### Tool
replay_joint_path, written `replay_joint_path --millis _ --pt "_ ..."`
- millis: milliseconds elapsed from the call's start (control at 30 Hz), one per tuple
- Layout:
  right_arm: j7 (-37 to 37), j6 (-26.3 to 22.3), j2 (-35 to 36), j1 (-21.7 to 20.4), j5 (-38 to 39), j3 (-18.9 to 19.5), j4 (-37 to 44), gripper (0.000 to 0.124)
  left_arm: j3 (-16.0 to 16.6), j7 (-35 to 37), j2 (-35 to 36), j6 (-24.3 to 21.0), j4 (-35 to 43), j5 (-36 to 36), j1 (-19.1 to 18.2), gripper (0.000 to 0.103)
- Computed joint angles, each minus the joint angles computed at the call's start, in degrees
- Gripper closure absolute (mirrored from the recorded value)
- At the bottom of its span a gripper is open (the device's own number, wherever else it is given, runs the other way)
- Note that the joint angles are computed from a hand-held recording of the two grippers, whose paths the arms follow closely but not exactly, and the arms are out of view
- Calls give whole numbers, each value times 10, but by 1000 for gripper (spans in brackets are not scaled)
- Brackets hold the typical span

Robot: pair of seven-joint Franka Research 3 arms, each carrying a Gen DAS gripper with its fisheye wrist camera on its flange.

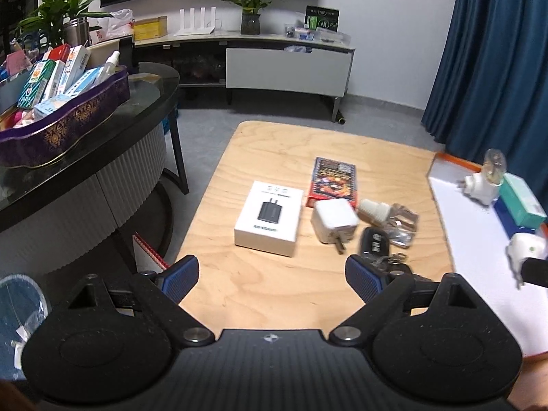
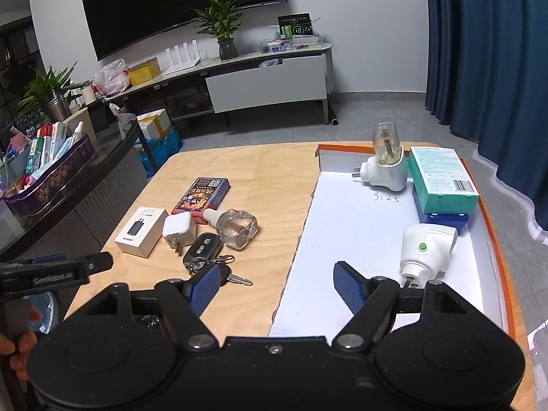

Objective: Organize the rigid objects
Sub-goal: 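Move both open grippers away from the tray toward the loose items, then grasp the white UGREEN charger box with the left gripper while the right grasps the glass bottle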

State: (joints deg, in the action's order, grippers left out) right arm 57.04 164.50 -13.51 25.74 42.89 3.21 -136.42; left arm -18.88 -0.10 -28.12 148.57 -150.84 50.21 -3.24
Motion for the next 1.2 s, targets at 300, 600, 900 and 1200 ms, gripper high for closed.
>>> replay_joint_path --millis 300,600,900,1200 --pt "-1 -3 35 -2 -2 7 22 36 29 29 84 40 40 52 35 9" --pt "17 -14 90 -16 -28 22 72 36 57 30 149 58 77 119 42 17" --pt "-3 -23 179 -26 -59 47 165 36 75 -11 161 117 76 193 52 44" --pt "15 -59 278 -20 -165 55 262 38 75 -86 148 130 75 239 59 44"
